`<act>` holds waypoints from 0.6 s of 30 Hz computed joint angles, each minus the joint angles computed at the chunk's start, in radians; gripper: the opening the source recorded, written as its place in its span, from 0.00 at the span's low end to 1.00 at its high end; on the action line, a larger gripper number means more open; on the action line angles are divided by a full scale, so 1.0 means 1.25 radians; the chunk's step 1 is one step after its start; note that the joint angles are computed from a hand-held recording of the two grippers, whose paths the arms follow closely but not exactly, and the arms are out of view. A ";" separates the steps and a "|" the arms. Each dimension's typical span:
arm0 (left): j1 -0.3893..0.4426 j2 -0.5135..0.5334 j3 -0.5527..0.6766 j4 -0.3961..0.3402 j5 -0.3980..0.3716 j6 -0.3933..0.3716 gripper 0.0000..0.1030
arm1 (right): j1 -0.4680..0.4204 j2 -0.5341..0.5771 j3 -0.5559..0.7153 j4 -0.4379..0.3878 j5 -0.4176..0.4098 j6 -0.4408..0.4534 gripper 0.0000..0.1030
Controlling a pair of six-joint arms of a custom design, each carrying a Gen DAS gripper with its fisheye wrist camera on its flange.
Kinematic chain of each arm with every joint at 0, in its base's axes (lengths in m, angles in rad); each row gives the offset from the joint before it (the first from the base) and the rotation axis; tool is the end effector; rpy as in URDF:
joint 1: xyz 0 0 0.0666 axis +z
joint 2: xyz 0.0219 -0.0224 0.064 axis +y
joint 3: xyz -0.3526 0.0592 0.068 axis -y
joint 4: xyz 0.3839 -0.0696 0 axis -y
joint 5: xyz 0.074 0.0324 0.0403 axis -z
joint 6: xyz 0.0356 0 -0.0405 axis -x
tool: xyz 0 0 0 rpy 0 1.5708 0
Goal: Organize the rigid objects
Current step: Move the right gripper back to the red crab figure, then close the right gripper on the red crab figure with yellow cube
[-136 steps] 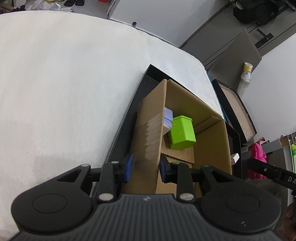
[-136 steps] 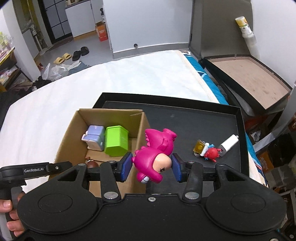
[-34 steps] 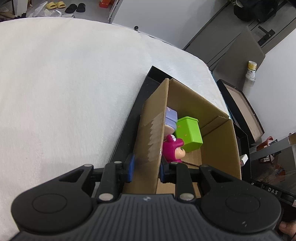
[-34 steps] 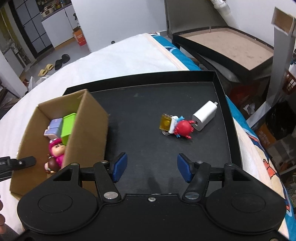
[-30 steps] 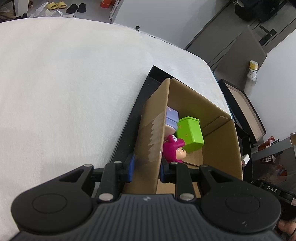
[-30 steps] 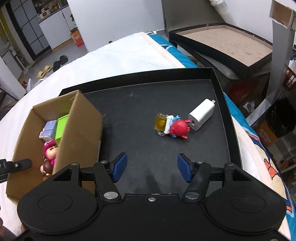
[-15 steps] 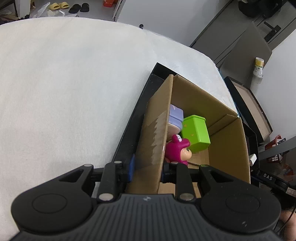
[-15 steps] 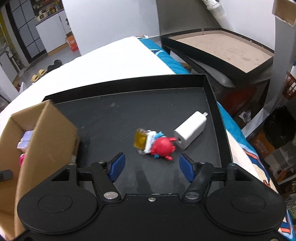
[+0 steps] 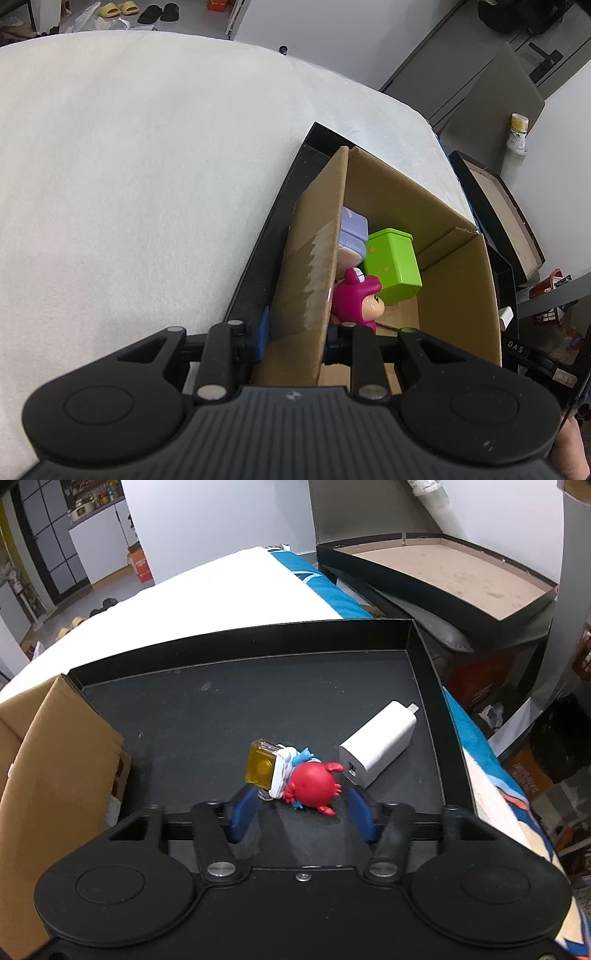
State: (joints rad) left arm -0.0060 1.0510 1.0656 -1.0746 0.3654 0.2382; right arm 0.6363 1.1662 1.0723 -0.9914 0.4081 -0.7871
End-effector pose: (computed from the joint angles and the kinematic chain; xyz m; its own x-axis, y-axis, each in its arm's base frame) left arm 0.3418 -0.0152 0.3824 -0.8902 -0.2150 -0.4015 -0.0306 0.9078 -0.4183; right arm 0.3122 0.2126 0.3511 -0.7830 0.2299 -0.5780 0.2240 0.9711 0.0828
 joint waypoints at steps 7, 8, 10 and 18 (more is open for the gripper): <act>0.004 -0.002 0.000 -0.004 0.007 -0.002 0.25 | 0.017 0.002 0.007 -0.022 -0.011 -0.026 0.38; 0.004 -0.003 0.001 -0.006 0.008 -0.002 0.25 | 0.019 0.003 0.009 -0.026 -0.014 -0.031 0.38; 0.005 -0.004 0.001 -0.007 0.010 -0.002 0.25 | 0.024 0.005 0.014 -0.038 -0.022 -0.049 0.38; 0.004 -0.005 0.001 -0.008 0.009 0.000 0.25 | 0.050 0.003 0.023 -0.051 -0.083 -0.101 0.40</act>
